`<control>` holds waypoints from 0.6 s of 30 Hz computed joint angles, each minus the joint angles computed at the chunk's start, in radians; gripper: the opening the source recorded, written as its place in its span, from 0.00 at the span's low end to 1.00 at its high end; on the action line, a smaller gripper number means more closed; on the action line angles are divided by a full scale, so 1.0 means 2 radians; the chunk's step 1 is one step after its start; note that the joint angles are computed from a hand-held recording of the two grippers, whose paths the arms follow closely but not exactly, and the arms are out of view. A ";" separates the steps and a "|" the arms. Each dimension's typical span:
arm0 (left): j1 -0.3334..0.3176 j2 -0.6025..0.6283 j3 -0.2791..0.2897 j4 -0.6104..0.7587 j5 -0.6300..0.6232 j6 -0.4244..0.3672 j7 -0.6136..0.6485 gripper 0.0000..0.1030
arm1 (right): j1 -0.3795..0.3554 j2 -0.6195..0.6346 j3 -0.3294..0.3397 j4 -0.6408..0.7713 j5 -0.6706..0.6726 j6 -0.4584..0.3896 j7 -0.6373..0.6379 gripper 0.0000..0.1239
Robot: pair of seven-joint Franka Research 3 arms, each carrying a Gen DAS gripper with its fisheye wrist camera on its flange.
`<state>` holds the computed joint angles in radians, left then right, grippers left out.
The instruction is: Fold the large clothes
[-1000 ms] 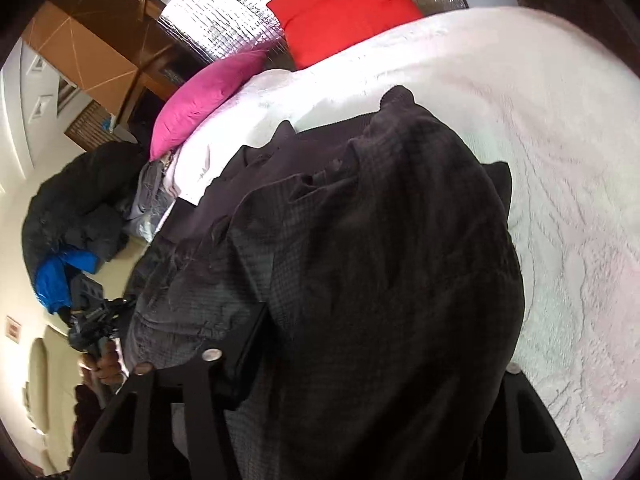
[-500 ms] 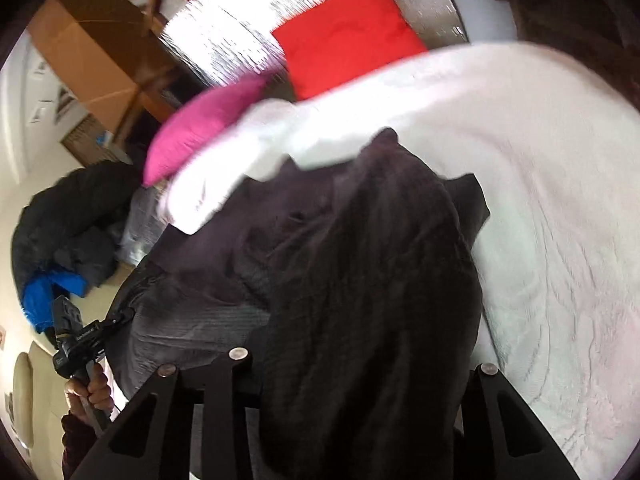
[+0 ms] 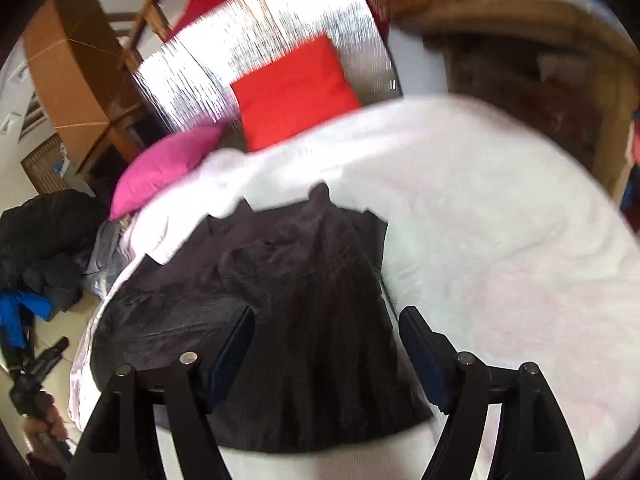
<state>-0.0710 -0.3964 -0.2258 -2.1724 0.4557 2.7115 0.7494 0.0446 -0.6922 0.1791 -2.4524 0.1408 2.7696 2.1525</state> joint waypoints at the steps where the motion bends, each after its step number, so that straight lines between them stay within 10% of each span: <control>1: 0.003 -0.020 -0.007 -0.009 0.009 -0.007 -0.008 0.86 | -0.004 -0.021 0.007 -0.007 -0.003 -0.006 0.008 0.63; 18: 0.004 -0.241 -0.055 -0.023 0.038 -0.132 -0.008 0.95 | -0.006 -0.160 0.112 0.116 -0.081 -0.210 0.058 0.63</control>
